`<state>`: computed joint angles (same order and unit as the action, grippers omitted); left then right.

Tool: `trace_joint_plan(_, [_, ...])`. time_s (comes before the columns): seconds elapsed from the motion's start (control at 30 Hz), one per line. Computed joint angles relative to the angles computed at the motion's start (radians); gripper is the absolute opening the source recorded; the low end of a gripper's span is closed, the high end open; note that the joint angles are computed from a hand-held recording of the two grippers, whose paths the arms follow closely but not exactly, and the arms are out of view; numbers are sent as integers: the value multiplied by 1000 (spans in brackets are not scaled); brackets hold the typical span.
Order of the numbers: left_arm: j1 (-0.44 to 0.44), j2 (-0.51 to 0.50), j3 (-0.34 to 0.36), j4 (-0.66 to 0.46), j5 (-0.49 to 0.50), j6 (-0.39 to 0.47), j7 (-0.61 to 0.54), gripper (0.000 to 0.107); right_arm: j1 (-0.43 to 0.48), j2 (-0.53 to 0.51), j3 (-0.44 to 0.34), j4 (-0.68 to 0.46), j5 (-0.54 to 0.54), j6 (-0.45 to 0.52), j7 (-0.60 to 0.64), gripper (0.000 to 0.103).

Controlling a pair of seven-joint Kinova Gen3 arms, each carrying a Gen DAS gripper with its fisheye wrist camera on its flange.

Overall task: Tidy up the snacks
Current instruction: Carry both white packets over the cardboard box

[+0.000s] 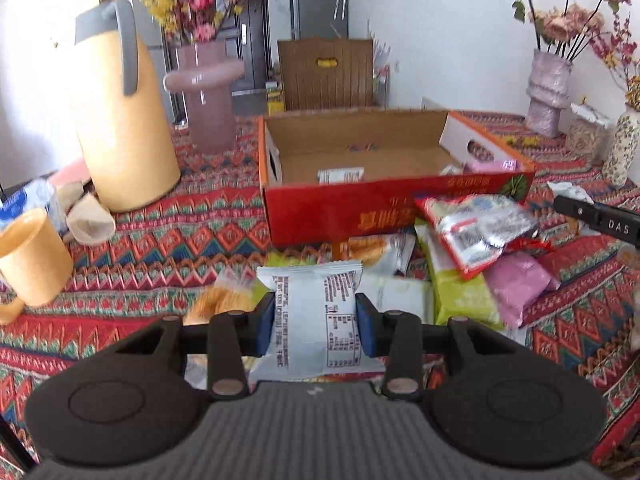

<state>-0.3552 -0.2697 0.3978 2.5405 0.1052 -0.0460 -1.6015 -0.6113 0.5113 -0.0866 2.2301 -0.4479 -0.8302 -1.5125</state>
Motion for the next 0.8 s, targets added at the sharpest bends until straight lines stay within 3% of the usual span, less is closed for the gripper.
trace_joint_plan(0.1, [30,-10,-27,-6,0,-19,1,41,-6,-20,2,5,0,-2,17,40])
trace_joint_plan(0.43, [28,9,-3,-48,75,-99,-56,42,-33,-68,11,-40,-43,42,141,40])
trace_joint_plan(0.63, [-34,45,80,-82,195,-162,-157,42,-41,-74,10,-86,-63,62,204,40])
trace_joint_plan(0.8, [-30,94,88,-118,300,-204,-233,42,-29,-61,3,-140,-53,85,204,40])
